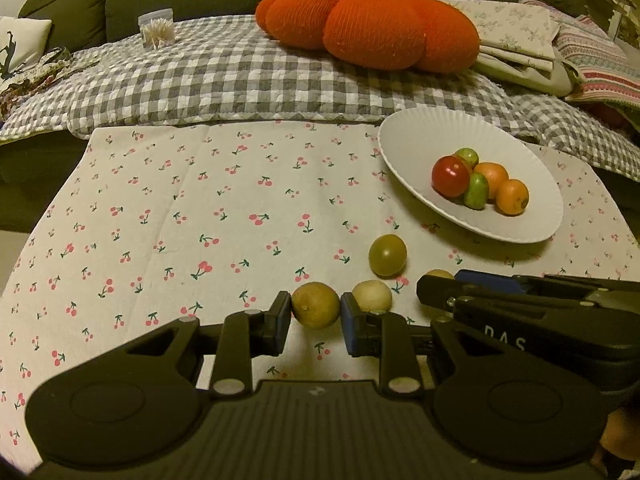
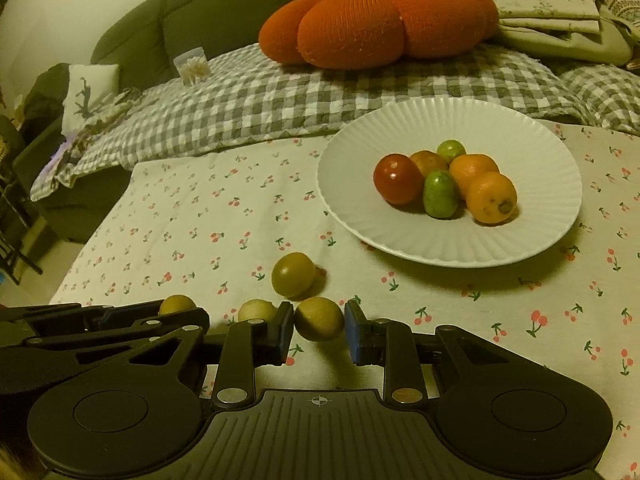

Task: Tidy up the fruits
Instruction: 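Carry both yellow-green fruits onto the white plate and open both grippers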

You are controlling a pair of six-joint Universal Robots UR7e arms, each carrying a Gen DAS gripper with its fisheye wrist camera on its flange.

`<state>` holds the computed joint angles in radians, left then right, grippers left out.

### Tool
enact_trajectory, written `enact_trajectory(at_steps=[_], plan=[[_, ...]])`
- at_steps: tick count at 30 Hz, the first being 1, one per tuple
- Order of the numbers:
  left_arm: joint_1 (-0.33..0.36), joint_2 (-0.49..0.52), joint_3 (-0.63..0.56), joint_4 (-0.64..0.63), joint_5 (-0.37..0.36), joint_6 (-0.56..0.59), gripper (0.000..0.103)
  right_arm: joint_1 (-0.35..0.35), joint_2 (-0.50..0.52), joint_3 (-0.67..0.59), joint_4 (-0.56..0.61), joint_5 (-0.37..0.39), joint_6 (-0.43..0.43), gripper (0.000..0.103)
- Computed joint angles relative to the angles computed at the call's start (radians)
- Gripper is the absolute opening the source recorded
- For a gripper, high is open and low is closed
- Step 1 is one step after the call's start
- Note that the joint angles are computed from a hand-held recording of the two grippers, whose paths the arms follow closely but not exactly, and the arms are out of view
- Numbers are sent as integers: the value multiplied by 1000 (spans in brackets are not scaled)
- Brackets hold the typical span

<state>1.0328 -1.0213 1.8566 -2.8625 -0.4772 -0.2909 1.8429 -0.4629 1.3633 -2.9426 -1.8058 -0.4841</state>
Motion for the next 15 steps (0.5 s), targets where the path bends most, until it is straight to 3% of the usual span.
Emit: enact_trajectory(at_steps=[15], plan=[[-13,4,2,-88,4,64,25,6,-26,13,-13,33,15,26]])
